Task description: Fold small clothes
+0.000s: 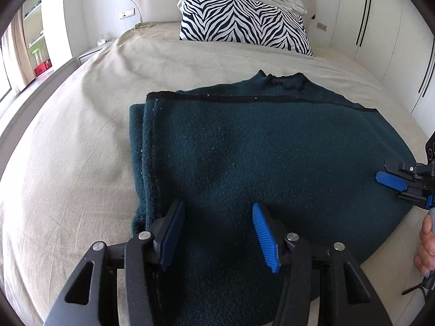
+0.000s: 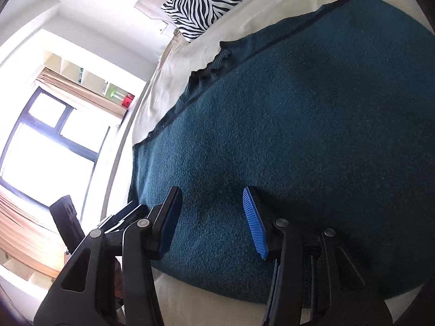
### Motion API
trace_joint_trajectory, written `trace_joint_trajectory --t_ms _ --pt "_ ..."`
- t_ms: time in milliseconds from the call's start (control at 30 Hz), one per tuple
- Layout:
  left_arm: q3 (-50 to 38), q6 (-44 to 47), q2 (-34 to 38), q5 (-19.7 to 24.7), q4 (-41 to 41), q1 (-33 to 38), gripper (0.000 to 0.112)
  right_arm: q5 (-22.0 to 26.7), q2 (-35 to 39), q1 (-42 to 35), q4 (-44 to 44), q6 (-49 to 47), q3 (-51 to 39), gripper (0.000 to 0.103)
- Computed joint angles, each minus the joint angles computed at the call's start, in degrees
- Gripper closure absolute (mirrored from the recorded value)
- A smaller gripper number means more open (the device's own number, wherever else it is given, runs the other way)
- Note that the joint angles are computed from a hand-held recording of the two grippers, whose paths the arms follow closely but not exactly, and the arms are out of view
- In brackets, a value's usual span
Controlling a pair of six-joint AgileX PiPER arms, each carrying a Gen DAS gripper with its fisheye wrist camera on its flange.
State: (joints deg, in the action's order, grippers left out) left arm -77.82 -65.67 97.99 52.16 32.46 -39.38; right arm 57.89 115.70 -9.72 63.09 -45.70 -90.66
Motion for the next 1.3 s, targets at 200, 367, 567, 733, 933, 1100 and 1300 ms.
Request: trace_joint_trajectory --t_ms 200,367,567,733,933,1100,1300 --pt "0.0 -1.4 0.1 0.3 0.5 -0.4 0.057 -0.6 -1.1 -10.6 5.6 -1.7 2.5 0.060" --pt "-0.1 -1.4 0.0 0.0 -0.1 -0.1 0.056 -5.2 -5.1 -17.3 7.3 -0.9 7.1 0.058" --pt "-0.1 -3.0 -1.3 0.3 0.4 -0.3 0.056 -4.5 -9.2 -19.9 5.9 -0.3 8.5 0.055" --pt "6.1 -10.2 -7.3 -9.2 4.7 0.7 0.056 -2.2 -10.4 -13.2 4.4 1.9 5.3 0.055" --pt "8.1 -1.5 -6.0 -19.5 -9.2 7.6 0.056 -2.2 -0.3 3.0 -2.3 13.7 -12.5 0.055" --pt "10.0 3.7 -6.4 -23.1 -17.6 10.9 0.057 2.0 14.1 12.2 -7.6 26.3 -33.6 0.055" --pt "14.0 10.5 -8.5 -28.0 -27.9 14.5 0.067 7.3 27.0 13.4 -9.4 33.2 -52.3 0.060"
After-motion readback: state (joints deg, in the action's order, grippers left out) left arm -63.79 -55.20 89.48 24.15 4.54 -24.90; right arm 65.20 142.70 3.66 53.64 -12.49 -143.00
